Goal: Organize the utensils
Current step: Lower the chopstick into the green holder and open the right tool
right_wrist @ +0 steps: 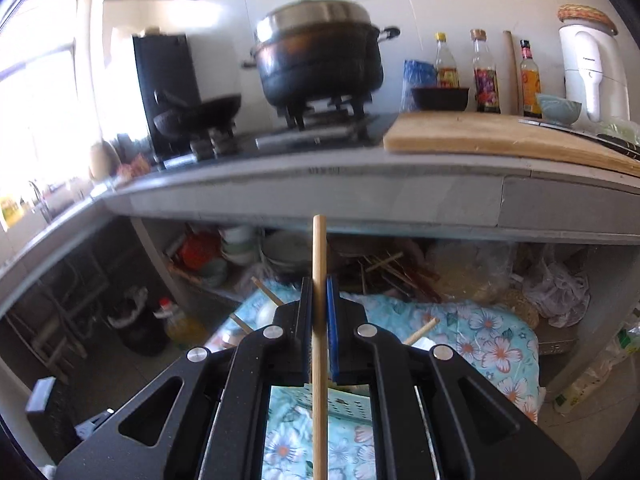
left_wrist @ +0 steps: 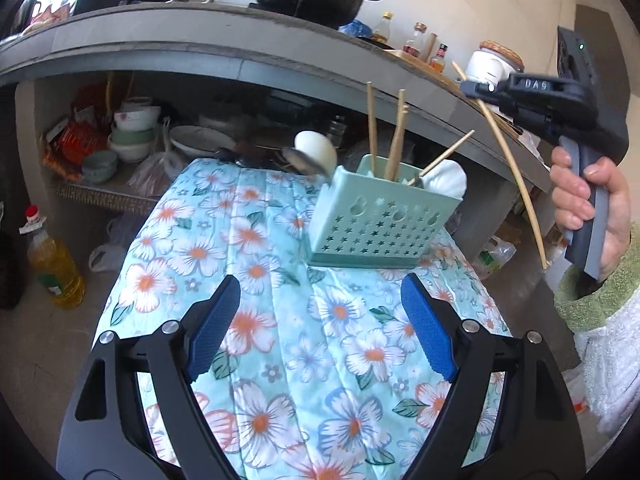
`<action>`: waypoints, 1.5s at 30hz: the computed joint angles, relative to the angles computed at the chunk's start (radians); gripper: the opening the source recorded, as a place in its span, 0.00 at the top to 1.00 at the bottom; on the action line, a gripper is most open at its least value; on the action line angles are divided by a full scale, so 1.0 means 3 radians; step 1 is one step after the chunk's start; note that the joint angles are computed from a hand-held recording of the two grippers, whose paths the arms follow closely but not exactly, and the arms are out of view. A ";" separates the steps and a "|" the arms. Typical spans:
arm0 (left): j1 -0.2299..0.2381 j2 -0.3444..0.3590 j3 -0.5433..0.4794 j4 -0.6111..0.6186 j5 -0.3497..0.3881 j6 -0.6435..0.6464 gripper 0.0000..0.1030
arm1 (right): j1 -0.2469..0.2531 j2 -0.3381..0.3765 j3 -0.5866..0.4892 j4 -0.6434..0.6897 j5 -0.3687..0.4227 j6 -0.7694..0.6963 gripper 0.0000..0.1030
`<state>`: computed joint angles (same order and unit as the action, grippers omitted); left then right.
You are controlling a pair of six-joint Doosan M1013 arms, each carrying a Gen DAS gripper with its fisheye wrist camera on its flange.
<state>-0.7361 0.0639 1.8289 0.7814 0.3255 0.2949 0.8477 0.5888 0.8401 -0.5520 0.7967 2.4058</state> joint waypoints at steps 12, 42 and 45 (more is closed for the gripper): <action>0.0120 0.0018 0.0014 -0.0267 0.0035 0.0027 0.24 | -0.0113 0.0102 0.0165 0.1092 0.0538 -0.0403 0.94; 0.0075 -0.0058 0.0060 0.0147 0.0369 -0.0471 0.24 | 0.0050 0.0349 -0.0392 -0.1705 -0.0063 0.0782 0.94; 0.0065 -0.0065 0.0067 0.0196 0.0401 -0.0508 0.24 | 0.0050 0.0424 -0.0407 -0.1523 0.0150 0.0514 0.94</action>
<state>-0.7165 0.0445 1.8491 0.8401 0.4458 0.1427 0.8627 0.7161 0.7179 -1.0089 0.8416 2.5600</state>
